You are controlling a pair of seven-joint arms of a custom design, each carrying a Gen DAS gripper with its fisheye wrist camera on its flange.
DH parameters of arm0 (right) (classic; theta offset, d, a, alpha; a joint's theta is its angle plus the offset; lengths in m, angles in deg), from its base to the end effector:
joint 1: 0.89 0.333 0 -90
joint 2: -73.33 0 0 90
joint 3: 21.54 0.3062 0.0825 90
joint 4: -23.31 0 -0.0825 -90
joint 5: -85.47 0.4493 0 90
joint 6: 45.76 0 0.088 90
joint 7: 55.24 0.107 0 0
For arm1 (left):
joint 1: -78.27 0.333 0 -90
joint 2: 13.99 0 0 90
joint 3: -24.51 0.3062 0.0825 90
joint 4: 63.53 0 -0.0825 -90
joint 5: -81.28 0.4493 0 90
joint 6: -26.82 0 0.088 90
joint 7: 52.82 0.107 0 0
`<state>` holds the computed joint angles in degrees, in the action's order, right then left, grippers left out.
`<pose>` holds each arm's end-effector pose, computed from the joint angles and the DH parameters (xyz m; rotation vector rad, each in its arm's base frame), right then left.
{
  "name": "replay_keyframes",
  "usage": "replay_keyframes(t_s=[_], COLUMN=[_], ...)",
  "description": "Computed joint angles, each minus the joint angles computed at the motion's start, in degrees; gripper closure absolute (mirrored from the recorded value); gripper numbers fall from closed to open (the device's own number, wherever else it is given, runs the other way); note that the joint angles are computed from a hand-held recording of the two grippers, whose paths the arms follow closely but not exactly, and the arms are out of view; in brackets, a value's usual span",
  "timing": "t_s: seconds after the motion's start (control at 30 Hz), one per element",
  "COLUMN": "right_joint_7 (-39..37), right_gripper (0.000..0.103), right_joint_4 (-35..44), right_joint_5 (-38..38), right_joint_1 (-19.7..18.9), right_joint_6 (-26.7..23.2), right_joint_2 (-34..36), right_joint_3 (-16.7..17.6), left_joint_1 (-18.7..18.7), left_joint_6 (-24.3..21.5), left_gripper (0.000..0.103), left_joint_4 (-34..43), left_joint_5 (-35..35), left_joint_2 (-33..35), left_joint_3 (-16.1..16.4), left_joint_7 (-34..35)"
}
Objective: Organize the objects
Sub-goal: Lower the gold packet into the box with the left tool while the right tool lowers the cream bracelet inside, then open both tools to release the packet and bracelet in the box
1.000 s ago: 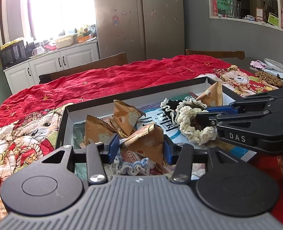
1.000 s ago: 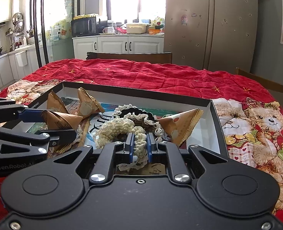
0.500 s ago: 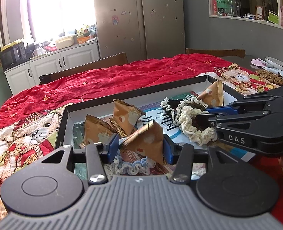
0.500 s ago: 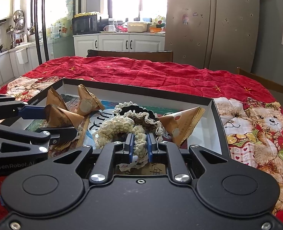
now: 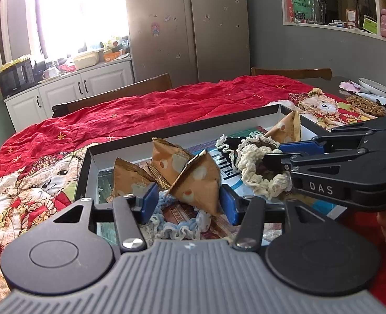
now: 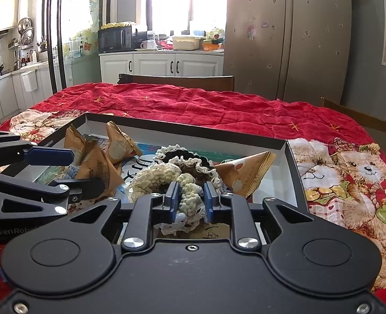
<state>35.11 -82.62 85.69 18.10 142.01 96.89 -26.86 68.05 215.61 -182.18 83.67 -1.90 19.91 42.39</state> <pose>0.7120 0.1803 0.3784 -1.7684 1.3640 -0.7954 0.6533 -0.1749 0.4029 -1.2896 1.9105 -0.9773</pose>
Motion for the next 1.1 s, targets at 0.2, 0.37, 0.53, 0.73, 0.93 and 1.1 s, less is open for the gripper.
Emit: replay_keyframes(t_s=[0.2,0.37,0.53,0.73,0.93,1.1], right_joint_7=[-0.5,-1.0,-2.0,-2.3,0.3,3.5], right_gripper=[0.074,0.072,0.071,0.068,0.065,0.063], right_joint_4=[-0.5,-1.4,-2.5,-4.5,-7.5,-9.8], right_joint_5=[0.3,0.7,1.6,1.0,-3.0,-7.5], right_joint_1=[-0.8,-2.1,-1.8,-4.5,-9.8,-12.8], right_joint_6=[1.5,3.3,4.8,6.3,7.9,8.4], right_joint_2=[-0.3,-0.9,-1.7,-3.6,-6.4,-8.7], right_joint_3=[0.9,2.3,2.3,5.2,10.2,12.7], left_joint_1=[-0.1,-0.5,1.6,1.5,4.3,6.6], left_joint_6=[0.4,0.7,1.1,3.4,6.6,8.4], left_gripper=[0.036,0.035,0.032,0.023,0.017,0.016], left_joint_4=[-0.3,-0.4,-1.1,-3.3,-7.0,-9.7], left_joint_5=[0.1,-0.3,0.1,-0.3,1.4,7.9], left_joint_2=[-0.3,-0.4,-1.0,-3.0,-6.5,-9.6], left_joint_3=[0.0,0.4,-1.8,-2.0,-4.6,-5.7], left_joint_7=[0.0,0.1,0.0,0.4,-1.5,-7.8])
